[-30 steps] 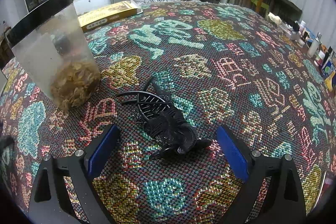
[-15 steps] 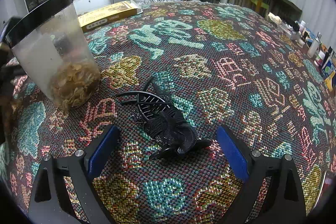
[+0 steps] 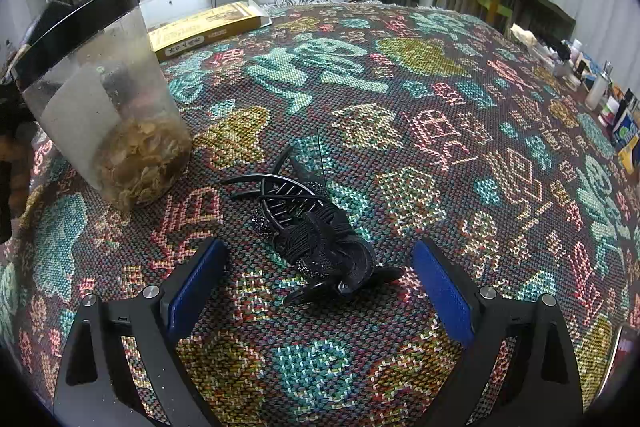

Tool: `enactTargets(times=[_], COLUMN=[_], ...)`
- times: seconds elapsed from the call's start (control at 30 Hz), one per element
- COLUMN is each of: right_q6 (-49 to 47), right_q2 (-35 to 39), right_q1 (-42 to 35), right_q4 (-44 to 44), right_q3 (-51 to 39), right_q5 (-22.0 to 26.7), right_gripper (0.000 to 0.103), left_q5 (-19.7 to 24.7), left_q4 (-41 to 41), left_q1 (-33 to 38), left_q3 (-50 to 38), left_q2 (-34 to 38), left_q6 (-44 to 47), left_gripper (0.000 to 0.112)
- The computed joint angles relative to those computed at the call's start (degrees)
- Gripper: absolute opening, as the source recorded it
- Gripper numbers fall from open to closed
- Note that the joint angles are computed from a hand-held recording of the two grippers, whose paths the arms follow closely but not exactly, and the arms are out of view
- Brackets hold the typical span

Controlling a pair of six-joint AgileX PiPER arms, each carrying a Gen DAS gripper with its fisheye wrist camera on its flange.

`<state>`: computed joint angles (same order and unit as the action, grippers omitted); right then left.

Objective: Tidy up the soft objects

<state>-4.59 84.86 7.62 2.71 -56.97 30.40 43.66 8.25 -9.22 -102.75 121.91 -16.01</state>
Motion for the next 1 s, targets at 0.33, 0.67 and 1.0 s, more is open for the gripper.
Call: enactTargets(times=[0.33, 0.67, 1.0], right_q6=[0.13, 0.38, 0.31], right_q2=[0.07, 0.0, 0.07], right_q1=[0.06, 0.1, 0.08], right_q4=[-0.1, -0.3, -0.25], right_q3=[-0.09, -0.13, -0.11], right_q5=[0.0, 0.05, -0.07], right_gripper=[0.096, 0.096, 0.096], left_q5=[-5.83, -10.5, -8.08], left_q4=[4.27, 21.96, 34.88], left_q1=[-2.83, -18.67, -25.32], left_q3=[26.86, 55.04, 57.7], left_q2=[-17.62, -38.25, -37.23], left_q6=[-12.15, -45.2, -59.45], left_gripper=[0.043, 0.084, 0.103])
